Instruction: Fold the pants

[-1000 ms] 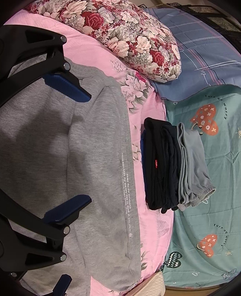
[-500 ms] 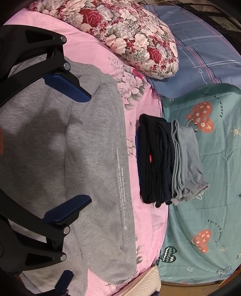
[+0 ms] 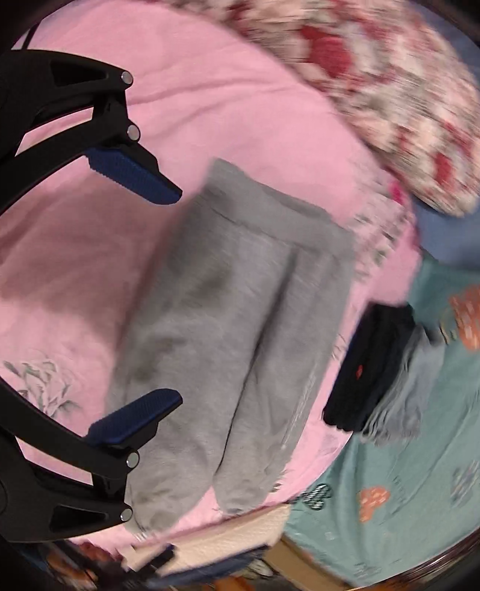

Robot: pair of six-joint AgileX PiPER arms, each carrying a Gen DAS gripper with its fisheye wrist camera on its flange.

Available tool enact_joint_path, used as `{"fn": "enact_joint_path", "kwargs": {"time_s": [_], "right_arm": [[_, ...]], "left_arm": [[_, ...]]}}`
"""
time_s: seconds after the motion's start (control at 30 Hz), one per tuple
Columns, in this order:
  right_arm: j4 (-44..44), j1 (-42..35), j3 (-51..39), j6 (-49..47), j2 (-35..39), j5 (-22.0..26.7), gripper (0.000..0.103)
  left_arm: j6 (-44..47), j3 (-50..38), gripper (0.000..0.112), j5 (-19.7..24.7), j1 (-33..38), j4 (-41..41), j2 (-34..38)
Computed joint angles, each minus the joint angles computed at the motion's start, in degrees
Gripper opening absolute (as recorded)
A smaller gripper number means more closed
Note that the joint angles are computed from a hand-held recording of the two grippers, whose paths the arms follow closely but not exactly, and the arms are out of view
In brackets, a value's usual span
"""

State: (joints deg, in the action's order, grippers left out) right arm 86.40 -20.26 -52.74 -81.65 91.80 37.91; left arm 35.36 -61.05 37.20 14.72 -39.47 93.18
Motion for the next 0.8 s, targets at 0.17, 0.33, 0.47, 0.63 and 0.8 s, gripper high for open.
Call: {"fn": "enact_joint_path", "kwargs": {"time_s": [0.17, 0.33, 0.47, 0.63, 0.8], "right_arm": [[-6.59, -12.29, 2.69, 3.91, 2.14, 4.33, 0.102], [-6.61, -29.95, 4.09, 7.4, 6.7, 12.14, 0.102], [-9.71, -37.24, 1.82, 10.51, 11.69, 14.46, 0.085], [-13.5, -34.85, -1.09, 14.62, 16.53, 12.17, 0.075], [-8.67, -29.77, -4.05, 14.12, 21.25, 8.38, 0.075]], "left_arm": [[1.99, -3.74, 0.101, 3.34, 3.93, -6.59, 8.2], [1.39, -7.01, 0.082, 2.37, 1.97, -8.89, 12.3], [-1.13, -9.61, 0.027, 2.45, 0.8, -6.07, 14.92], [2.1, -8.97, 0.028, 1.61, 1.12, -8.44, 15.05], [3.77, -10.04, 0.052, 3.18, 1.39, -13.77, 16.6]]}}
